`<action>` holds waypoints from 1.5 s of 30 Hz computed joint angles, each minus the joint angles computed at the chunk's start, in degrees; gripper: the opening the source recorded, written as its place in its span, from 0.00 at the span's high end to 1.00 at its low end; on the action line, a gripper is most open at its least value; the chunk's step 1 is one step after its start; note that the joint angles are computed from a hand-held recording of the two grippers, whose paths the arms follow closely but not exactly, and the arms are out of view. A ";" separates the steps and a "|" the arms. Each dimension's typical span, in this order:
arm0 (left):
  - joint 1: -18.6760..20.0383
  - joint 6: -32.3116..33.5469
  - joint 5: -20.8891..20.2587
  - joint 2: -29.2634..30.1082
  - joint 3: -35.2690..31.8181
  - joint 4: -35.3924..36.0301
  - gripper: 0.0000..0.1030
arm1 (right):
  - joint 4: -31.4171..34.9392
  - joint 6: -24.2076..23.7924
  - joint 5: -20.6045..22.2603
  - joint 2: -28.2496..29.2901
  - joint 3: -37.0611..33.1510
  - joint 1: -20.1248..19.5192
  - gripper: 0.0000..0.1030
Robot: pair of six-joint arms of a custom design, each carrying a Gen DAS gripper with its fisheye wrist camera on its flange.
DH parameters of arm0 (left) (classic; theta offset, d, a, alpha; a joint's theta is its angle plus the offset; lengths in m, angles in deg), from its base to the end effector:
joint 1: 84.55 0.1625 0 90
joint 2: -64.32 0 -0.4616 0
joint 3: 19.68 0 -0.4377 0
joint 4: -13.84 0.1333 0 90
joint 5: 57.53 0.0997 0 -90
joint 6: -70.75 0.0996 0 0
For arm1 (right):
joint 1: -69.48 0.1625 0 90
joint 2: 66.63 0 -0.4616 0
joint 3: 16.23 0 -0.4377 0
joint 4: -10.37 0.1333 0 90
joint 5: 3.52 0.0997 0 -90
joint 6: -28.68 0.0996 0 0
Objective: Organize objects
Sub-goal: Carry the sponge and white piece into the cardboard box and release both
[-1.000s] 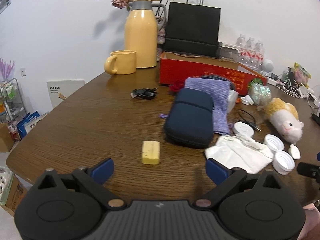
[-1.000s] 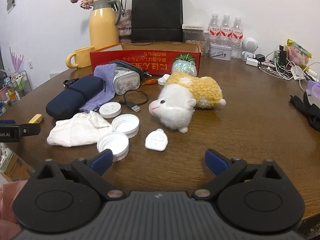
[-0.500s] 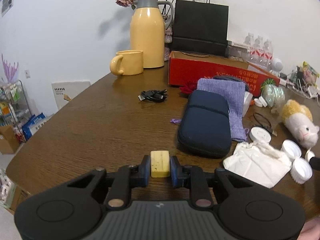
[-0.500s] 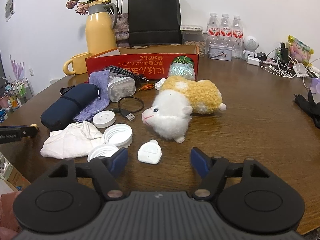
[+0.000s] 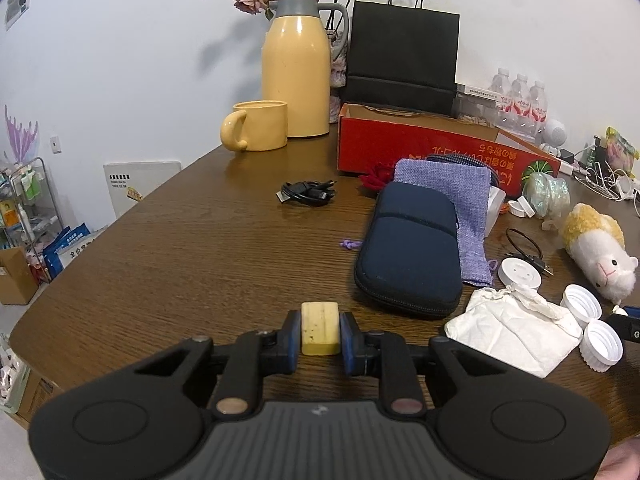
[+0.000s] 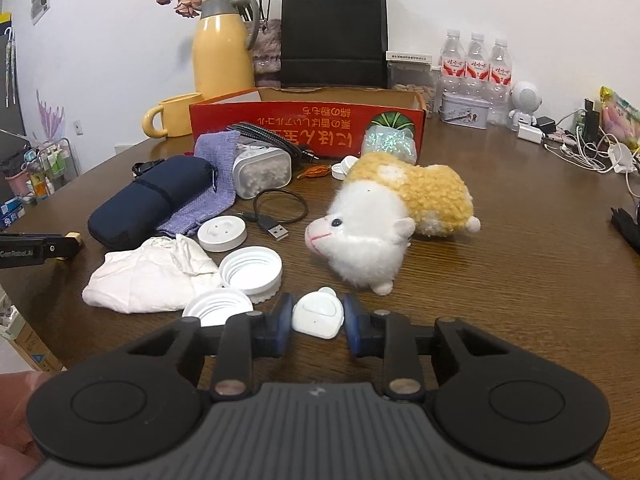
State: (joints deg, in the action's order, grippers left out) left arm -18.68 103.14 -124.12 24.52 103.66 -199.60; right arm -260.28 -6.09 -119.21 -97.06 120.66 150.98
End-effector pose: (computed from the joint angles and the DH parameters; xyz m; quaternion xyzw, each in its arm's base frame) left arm -0.0626 -0.5626 0.0169 0.3748 0.8435 -0.3195 0.2143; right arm 0.0319 -0.3966 0.0480 0.0461 -0.7878 0.4812 0.3816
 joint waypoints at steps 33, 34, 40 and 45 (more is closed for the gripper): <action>-7.40 0.00 -9.02 5.05 -12.23 0.91 0.81 | 4.08 -4.85 8.59 -11.49 -5.21 1.75 0.73; -7.64 -0.05 -8.93 5.61 -13.22 1.09 0.81 | 5.14 -4.86 8.70 -12.11 -5.87 1.78 0.73; -8.40 -0.76 -8.83 9.07 -20.03 4.20 0.81 | 11.00 -4.47 9.63 -14.46 -10.36 1.57 0.73; -8.62 -0.87 -8.47 11.48 -24.68 6.58 0.81 | 15.91 -3.40 9.61 -15.06 -14.68 1.05 0.73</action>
